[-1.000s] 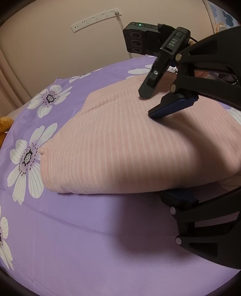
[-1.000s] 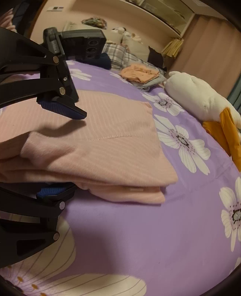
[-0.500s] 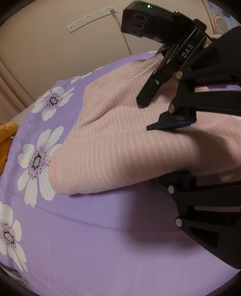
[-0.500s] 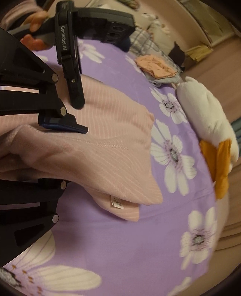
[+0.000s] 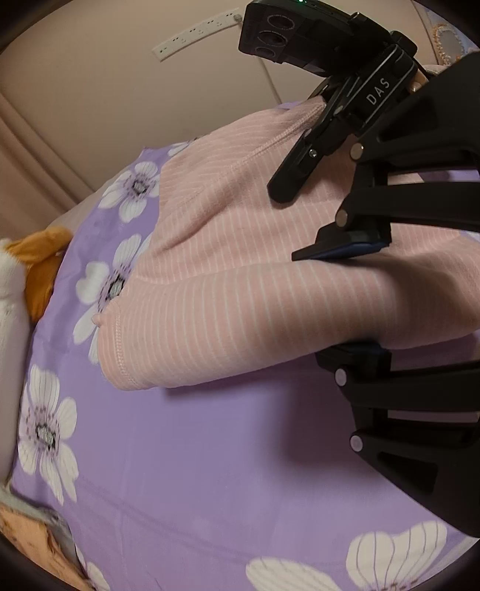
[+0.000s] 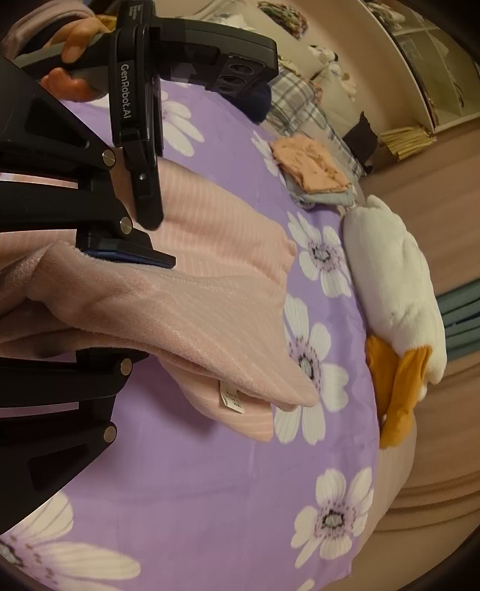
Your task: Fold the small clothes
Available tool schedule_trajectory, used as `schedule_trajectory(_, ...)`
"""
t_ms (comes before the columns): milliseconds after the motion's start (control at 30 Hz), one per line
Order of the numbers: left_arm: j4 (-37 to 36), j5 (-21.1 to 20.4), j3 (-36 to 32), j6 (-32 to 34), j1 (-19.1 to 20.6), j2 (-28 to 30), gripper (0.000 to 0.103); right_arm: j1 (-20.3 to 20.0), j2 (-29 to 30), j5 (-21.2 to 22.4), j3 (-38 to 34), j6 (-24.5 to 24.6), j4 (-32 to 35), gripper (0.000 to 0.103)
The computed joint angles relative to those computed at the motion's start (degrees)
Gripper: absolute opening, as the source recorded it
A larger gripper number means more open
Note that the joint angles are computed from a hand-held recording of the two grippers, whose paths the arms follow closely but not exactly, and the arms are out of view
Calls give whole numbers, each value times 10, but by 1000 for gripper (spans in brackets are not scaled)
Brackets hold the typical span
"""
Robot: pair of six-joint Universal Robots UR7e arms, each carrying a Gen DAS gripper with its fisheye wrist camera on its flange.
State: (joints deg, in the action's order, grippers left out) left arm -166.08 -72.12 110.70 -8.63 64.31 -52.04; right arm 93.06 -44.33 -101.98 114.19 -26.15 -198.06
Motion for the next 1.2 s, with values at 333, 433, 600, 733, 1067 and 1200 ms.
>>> schedule_trajectory(333, 28, 28, -11, -8, 25, -1, 36, 6, 47, 3, -38, 23, 25, 31)
schedule_trajectory(433, 27, 28, -9, -7, 27, 0, 37, 3, 51, -4, -45, 35, 43, 31)
schedule_trajectory(600, 22, 50, -6, 3, 17, 2, 42, -10, 39, -1, -38, 67, 62, 35)
schedule_trajectory(733, 21, 71, 1, 3, 10, 0, 45, -13, 30, -9, -25, 83, 54, 40)
schedule_trajectory(1067, -1, 139, 41, 21, -19, -18, 45, -10, 17, -41, -7, 93, 24, 45)
schedule_trajectory(1200, -27, 177, 71, 35, -40, -28, 43, 9, 33, -97, -2, 69, -47, 45)
